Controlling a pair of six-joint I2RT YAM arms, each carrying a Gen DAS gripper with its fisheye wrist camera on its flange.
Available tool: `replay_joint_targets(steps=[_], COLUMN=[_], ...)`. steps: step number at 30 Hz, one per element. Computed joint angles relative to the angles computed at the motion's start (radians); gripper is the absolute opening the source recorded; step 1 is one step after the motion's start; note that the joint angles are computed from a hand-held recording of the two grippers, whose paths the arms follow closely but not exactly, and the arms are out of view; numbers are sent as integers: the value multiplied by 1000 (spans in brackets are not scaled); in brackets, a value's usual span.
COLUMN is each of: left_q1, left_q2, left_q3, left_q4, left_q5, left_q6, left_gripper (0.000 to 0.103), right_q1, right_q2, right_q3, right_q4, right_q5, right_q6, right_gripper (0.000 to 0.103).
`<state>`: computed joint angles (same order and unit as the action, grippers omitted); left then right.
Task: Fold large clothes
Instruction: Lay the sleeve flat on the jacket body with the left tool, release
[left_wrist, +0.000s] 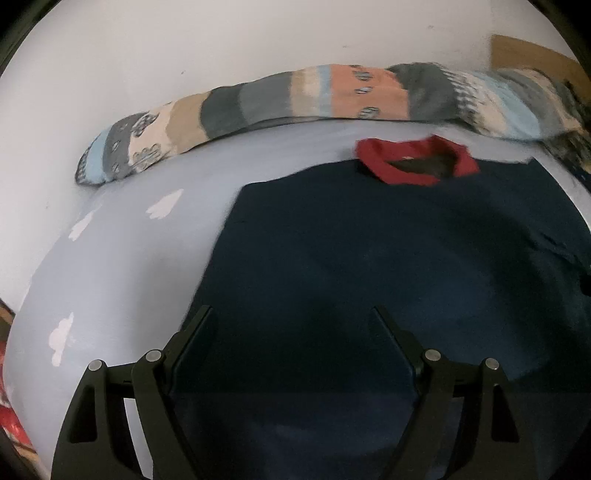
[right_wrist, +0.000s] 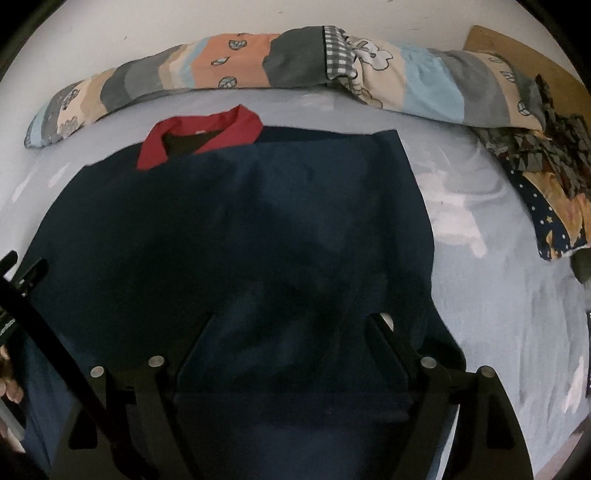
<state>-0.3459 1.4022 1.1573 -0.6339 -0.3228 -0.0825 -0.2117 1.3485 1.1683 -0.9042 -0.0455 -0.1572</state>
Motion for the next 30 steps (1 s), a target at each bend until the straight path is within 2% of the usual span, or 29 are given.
replay_joint_targets(steps=[6,10,15,18,26,30], left_q1=[-1,30,26,25,33,67], left_q2=[-9,-6,-24,-48,-107,-128], left_q3=[-67,-86,-88,-93,-148,-160], left_q4=[-17,-3,-11,-21,-70,-114], left_q5=[39,82,70,71,110,178], left_q6=[-7,-19,-4,-3,24,0], left_gripper=[83,86,86,86,86,86], right_q1=[-30,-45,-42,-26,-76,-128], right_q2=[21,49,32,-20,-100,-113], right_q3=[-43,-62,-58,-67,-132,-134], right_q4=[-27,-4,-20,-31,-84,-111], right_q5=[13,12,14,28,-13,-51], right_q6=[-11,-4,-10,-36,-128,-177], right_gripper=[85,92,92,92,92,92])
